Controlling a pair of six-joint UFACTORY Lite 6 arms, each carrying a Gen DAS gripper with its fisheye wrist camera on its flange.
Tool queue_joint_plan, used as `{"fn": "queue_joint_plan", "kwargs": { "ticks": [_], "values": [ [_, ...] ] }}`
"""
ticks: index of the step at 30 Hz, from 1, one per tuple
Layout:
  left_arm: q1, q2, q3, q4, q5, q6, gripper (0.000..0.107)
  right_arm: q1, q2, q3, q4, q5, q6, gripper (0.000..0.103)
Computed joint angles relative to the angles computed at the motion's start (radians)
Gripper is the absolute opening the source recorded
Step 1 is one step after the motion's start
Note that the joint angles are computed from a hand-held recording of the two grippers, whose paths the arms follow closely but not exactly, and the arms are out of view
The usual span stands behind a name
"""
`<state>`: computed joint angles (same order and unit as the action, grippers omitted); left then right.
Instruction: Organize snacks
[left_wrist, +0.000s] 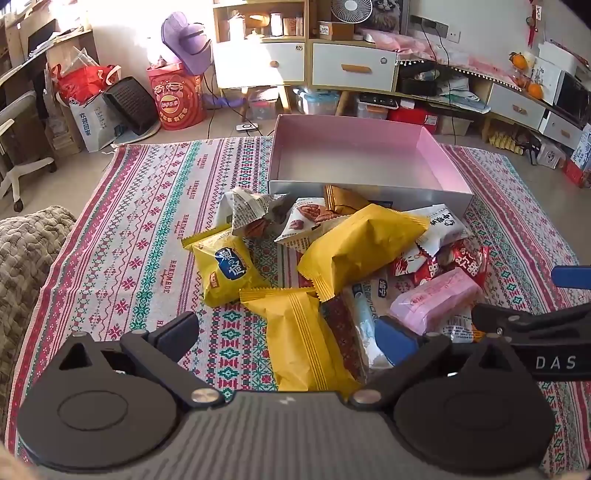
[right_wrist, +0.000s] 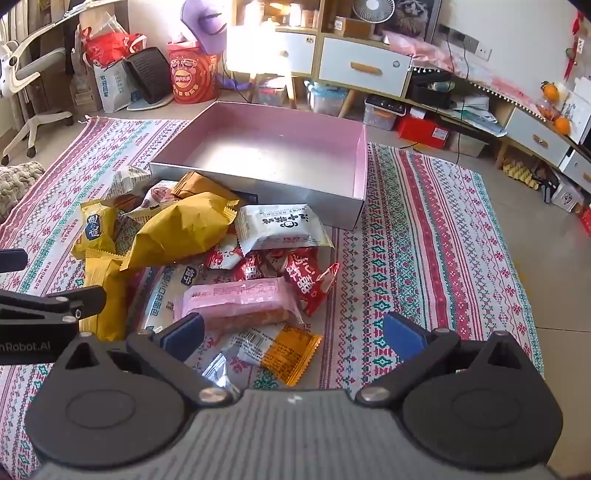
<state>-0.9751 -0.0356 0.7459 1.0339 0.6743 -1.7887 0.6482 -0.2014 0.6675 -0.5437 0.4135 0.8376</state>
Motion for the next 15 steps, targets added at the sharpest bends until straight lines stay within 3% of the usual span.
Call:
{"fn": "queue_joint_plan", "kwargs": {
  "ticks": [15],
  "values": [
    [-0.002,0.003,0.002,-0.002,-0.001,0.001,0.103,-0.004,-0.001,0.000,-0.006,-0.001,0.012,0.103]
  ]
}}
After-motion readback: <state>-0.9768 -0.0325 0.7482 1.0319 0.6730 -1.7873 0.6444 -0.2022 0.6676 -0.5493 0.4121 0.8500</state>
